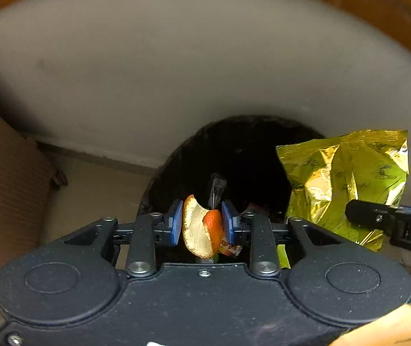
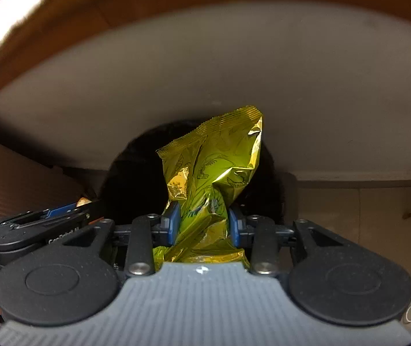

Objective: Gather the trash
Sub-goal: 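Carry the orange peel and gold foil bag down over the trash bin, then open both tools to drop the peel and bag into the bin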

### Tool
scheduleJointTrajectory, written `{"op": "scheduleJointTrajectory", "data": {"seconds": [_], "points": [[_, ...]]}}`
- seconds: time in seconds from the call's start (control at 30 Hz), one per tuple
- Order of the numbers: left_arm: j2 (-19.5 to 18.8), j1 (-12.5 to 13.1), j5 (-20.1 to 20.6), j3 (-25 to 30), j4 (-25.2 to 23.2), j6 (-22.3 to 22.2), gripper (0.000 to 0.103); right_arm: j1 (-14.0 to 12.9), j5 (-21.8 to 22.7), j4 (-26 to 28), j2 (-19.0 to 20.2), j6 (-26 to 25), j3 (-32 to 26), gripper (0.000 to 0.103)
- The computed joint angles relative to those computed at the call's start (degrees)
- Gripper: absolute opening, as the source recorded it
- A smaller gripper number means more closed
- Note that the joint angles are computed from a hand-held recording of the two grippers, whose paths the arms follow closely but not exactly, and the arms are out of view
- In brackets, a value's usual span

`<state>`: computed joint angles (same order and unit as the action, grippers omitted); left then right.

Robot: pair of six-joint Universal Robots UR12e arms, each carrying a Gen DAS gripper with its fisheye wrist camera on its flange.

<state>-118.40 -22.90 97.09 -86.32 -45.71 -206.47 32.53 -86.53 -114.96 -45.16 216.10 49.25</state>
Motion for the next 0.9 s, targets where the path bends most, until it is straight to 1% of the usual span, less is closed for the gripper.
{"op": "scheduleJointTrajectory", "data": {"seconds": [0.23, 0.47, 0.53, 0.57, 0.6, 0.63, 0.67, 0.7, 0.77, 0.8, 0.83, 0.9], "points": [[-2.2, 0.3, -0.9, 0.4, -0.1, 0.7, 0.027, 0.2, 1.6, 1.0, 2.4, -0.7, -1.0, 0.039], [-3.9, 0.5, -1.7, 0.2, 0.6, 0.4, 0.029, -0.1, 2.7, 2.0, 3.5, 0.0, -1.3, 0.039], [-4.3, 0.5, -2.1, 0.4, 0.2, 0.6, 0.035, -0.1, 3.1, 1.5, 3.2, -0.1, -0.1, 0.041], [-4.4, 0.5, -2.3, 0.6, 0.0, 0.5, 0.038, -0.1, 3.4, 1.4, 3.3, -0.2, 0.0, 0.047], [-4.5, 0.5, -2.5, 0.7, -0.2, 0.2, 0.046, -0.1, 3.2, 1.2, 3.2, -0.1, 0.5, 0.053], [-4.6, 0.6, -2.9, 0.9, -0.4, -0.5, 0.057, -0.1, 3.1, 1.1, 3.1, 0.1, 0.7, 0.056], [-4.4, 0.6, -3.4, 0.9, -0.3, -1.2, 0.062, 0.0, 3.0, 1.1, 3.3, 0.2, 0.5, 0.060], [-4.2, 0.6, -3.2, 0.7, 0.0, -2.1, 0.066, 0.0, 2.8, 0.9, 3.1, 0.1, 0.7, 0.064], [-3.9, 0.3, -1.7, 0.9, -0.3, -2.6, 0.072, 0.2, 1.9, 0.6, 2.7, -0.3, 1.1, 0.065], [-3.8, 0.1, -0.9, 1.2, -0.7, -2.7, 0.078, 0.2, 1.7, 0.7, 2.6, -0.3, 1.0, 0.066], [-3.6, 0.0, -0.3, 1.4, -1.0, -2.7, 0.081, 0.2, 1.6, 0.8, 2.4, -0.1, 1.0, 0.067], [-2.8, 0.0, -0.5, 1.5, -1.1, -2.5, 0.081, 0.2, 1.4, 1.0, 2.0, -0.2, 0.8, 0.069]]}}
